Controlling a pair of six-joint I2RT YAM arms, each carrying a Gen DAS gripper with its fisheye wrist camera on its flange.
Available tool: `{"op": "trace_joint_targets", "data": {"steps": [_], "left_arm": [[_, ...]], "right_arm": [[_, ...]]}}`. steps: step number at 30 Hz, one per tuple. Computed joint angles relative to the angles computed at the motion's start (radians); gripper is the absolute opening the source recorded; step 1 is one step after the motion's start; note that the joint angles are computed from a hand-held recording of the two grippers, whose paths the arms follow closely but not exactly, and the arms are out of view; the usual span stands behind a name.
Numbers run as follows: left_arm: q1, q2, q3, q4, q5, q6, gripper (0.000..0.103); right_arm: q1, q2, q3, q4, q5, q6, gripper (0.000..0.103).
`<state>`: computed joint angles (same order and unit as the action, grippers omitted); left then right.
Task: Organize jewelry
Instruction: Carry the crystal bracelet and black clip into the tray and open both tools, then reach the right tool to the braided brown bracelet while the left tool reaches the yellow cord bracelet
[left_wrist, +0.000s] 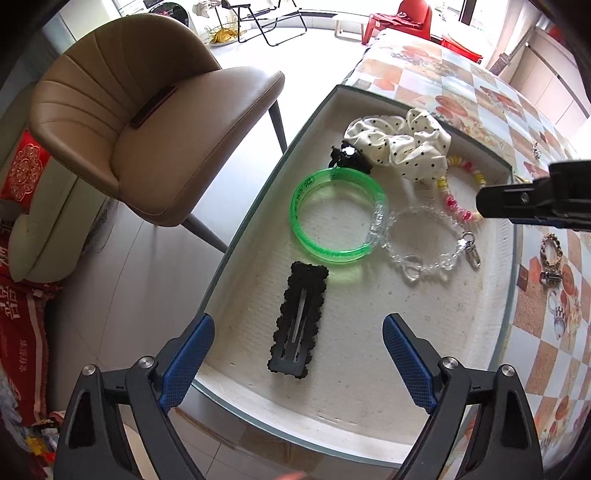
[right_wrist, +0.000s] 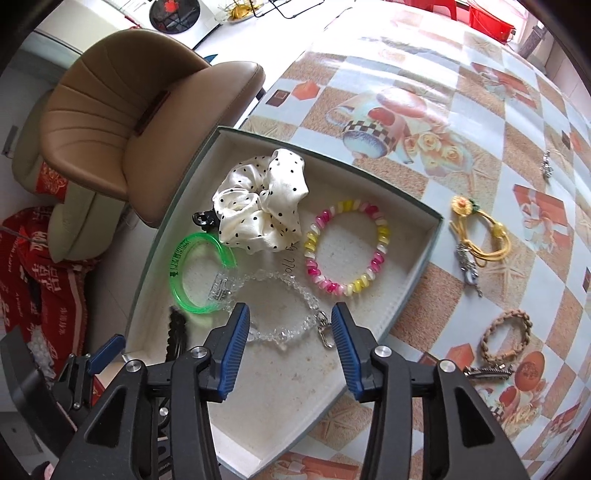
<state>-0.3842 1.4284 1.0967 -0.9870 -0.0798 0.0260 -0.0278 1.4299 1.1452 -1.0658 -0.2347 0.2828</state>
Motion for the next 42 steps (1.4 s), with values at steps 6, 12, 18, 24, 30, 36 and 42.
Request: {"op": "trace_joint_targets", "data": {"steps": [6, 12, 18, 24, 30, 36, 42], "left_arm": [[-0.022, -0.016, 0.016, -0.008, -0.008, 0.030, 0.103], [-0.099, -0.009, 0.057, -0.041, -0.012, 0.011, 0.103], [-0.194, 0.005, 0.104, -0.068, -0.010, -0.031, 0.103], [-0.279, 0.041, 0.151, -0.081, -0.002, -0.085, 0.103], [-0.343, 0.096, 0.217, -0.088, 0.021, -0.083, 0.103], [-0.393, 0.172, 0.306, -0.086, 0.019, -0.081, 0.103], [-0.414, 0.236, 0.388, -0.083, 0.021, -0.074, 0.103]], "right_arm": [[-0.038, -0.097, -0.022, -0.060, -0.013, -0.012, 0.065], [-0.129, -0.216, -0.079, -0.107, -0.031, -0.028, 0.087], [-0.351, -0.332, -0.135, -0.199, -0.060, -0.168, 0.088], [-0.641, -0.334, -0.168, -0.290, -0.047, -0.364, 0.088], [-0.868, -0.304, -0.190, -0.300, -0.033, -0.510, 0.088], [-0.949, -0.262, -0.202, -0.267, -0.032, -0.541, 0.088], [-0.926, -0.223, -0.204, -0.216, -0.027, -0.486, 0.088]]}}
